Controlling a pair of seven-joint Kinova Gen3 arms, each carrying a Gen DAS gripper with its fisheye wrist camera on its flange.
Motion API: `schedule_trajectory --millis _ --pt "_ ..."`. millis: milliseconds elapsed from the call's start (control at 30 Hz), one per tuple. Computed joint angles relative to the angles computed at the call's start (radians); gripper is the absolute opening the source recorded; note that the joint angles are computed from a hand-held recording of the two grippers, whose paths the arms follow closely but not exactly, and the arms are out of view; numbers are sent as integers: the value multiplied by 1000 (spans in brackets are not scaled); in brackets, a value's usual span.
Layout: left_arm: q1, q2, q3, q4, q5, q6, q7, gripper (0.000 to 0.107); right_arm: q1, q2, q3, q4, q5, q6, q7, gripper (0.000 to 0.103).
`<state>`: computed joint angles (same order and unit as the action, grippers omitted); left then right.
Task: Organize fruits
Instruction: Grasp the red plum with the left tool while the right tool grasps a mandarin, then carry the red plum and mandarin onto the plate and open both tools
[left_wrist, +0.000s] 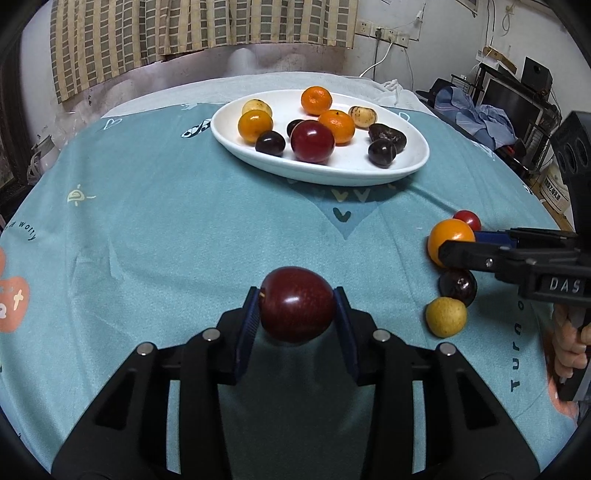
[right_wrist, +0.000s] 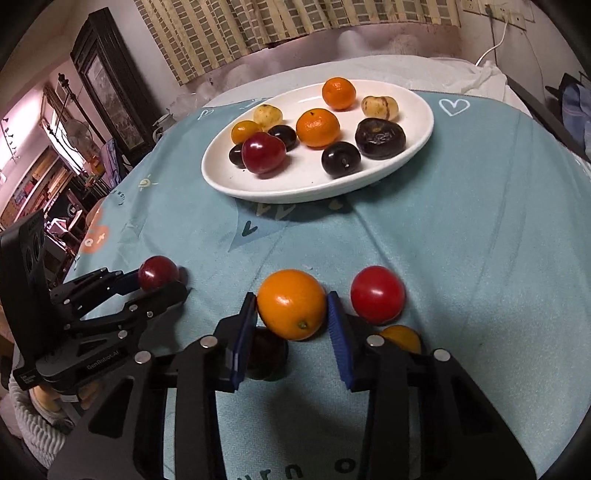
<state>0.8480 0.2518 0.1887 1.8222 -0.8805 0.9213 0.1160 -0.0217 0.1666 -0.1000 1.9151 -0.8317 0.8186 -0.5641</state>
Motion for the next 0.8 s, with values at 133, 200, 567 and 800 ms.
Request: schedule_trajectory --millis 133,200,567,800 --pt "-3 -3 -2 5 -5 -7 9 40 7 0 3 2 -19 3 16 38" --pt "18 -2 -3 0 -31 28 41 40 32 -11 4 11 -72 14 58 38" --pt "-27 -32 13 -135 -131 114 12 40 62 -50 63 -71 -220 75 81 38" --pt "-119 56 -49 -290 -50 17 -178 40 -1 53 11 -236 -80 35 -73 38"
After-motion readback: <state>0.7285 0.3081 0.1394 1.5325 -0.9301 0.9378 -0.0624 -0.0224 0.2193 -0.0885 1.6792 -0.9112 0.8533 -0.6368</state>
